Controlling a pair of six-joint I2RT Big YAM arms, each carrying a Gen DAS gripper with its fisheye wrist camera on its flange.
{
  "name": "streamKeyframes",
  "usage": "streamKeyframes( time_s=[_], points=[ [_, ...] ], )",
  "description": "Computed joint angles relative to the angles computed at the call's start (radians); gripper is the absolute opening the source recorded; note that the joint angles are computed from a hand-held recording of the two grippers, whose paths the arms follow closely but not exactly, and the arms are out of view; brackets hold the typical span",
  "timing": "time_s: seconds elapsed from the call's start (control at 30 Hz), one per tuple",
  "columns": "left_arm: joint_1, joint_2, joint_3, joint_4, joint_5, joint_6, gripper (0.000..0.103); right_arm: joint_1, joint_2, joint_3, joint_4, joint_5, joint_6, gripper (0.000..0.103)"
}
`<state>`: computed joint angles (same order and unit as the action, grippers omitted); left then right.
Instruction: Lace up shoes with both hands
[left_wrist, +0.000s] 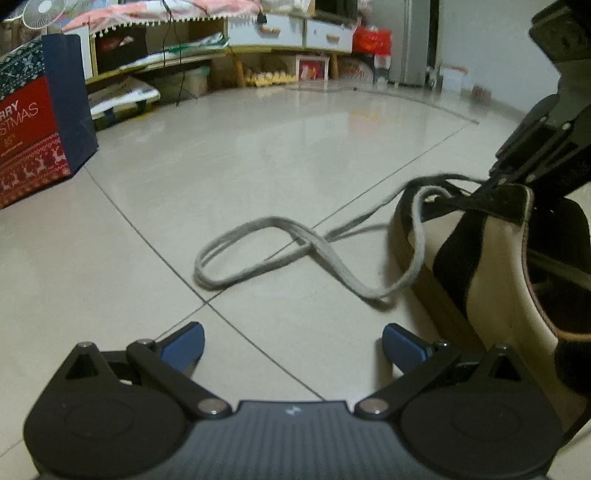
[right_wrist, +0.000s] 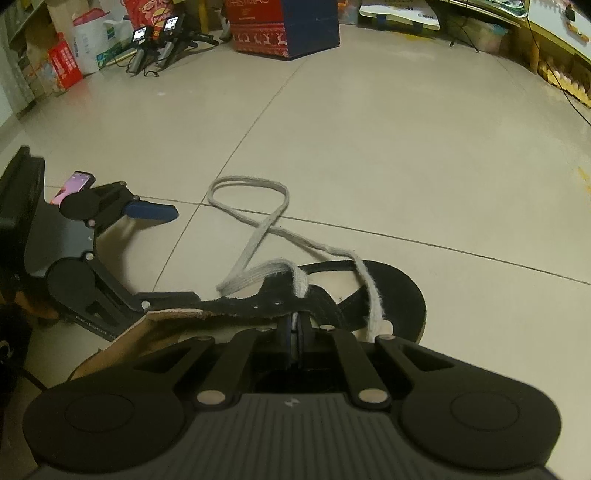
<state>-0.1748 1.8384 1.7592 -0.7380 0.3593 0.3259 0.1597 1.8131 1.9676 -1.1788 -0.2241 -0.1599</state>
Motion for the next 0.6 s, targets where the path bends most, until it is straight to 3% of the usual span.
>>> streamKeyframes(
  time_s=[0.17,0.27,0.43,0.53,0.6],
  points=[
    [0.021,0.046,0.141,-0.208,0.083,-0.108,0.102,-0.009,-0.019,-0.024,0.005,-0.007,-0.009,0.004],
    [0.025,0.054,0.192,-0.256,0.11,-0.167,0.102,-0.014,-0.027,-0.033,0.004,-0.009,-0.014,0.004],
    [0.0,0.09,0.321,-0.393,0.112,-0.108,0.102,-0.014,-0.026,-0.023,-0.011,-0.001,-0.02,0.004],
    [-0.011,0.086,0.328,-0.381,0.13,-0.114,0.102,-0.016,-0.026,-0.023,-0.014,0.001,-0.024,0.004],
    [-0.01,0.068,0.297,-0.326,0.154,-0.133,0.102,-0.015,-0.021,-0.014,-0.017,-0.001,-0.022,0.004]
  ],
)
